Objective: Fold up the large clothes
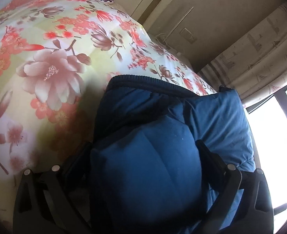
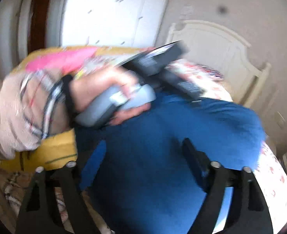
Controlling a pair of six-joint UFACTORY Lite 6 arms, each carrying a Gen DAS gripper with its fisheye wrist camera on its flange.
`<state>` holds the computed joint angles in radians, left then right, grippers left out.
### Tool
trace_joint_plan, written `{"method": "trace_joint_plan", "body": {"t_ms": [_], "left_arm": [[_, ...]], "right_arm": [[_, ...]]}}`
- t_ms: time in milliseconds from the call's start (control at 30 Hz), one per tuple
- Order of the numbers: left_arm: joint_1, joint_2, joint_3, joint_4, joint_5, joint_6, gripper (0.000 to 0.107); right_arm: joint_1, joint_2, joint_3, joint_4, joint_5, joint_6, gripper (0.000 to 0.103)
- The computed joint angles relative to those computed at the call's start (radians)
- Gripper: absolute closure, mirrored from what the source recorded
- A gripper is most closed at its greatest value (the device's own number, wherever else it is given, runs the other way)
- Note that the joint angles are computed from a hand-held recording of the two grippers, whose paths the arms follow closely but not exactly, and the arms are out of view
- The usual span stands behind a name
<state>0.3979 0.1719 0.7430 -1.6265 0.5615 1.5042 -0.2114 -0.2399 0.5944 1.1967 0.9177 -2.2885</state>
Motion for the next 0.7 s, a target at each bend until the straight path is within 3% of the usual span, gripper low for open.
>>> {"method": "trace_joint_plan", "body": {"t_ms": [133,200,300,400,467,600,700], "left_arm": [[-0.004,-0.025,-0.014,-0.015,-0.017,0.004,0.006],[-0.030,-0.059,-0.035,-0.051,-0.062,0.023,0.006],[-0.070,-0.125,-0.076,-0.114,-0.143,0.067,0.006],[-0.108,-0.183,-0.109,-0.170,-0.215,0.105,0.006],[-0.119,-0.196,-0.114,-0.195,-0.250,0.122,0.006],[-0.083,-0.168,-0.102,-0.168,-0.224,0.091,0.006],[-0.086,-0.161,-0.097,-0.177,-0.225,0.099,0.006]], "right_arm": [[-0.090,0.320,0.390,0.050,0.045,0.195,0.047],[-0.076,0.493,0.599,0.106,-0.002,0.347,0.057],[-0.026,0.722,0.893,0.097,-0.032,0.518,0.064],[0.088,0.941,1.109,-0.074,-0.152,0.655,0.069],[0.132,1.087,1.250,-0.210,-0.154,0.760,0.069],[0.166,1.110,1.371,-0.374,-0.134,0.912,0.069],[0.173,1.097,1.409,-0.343,-0.159,0.905,0.069]]}}
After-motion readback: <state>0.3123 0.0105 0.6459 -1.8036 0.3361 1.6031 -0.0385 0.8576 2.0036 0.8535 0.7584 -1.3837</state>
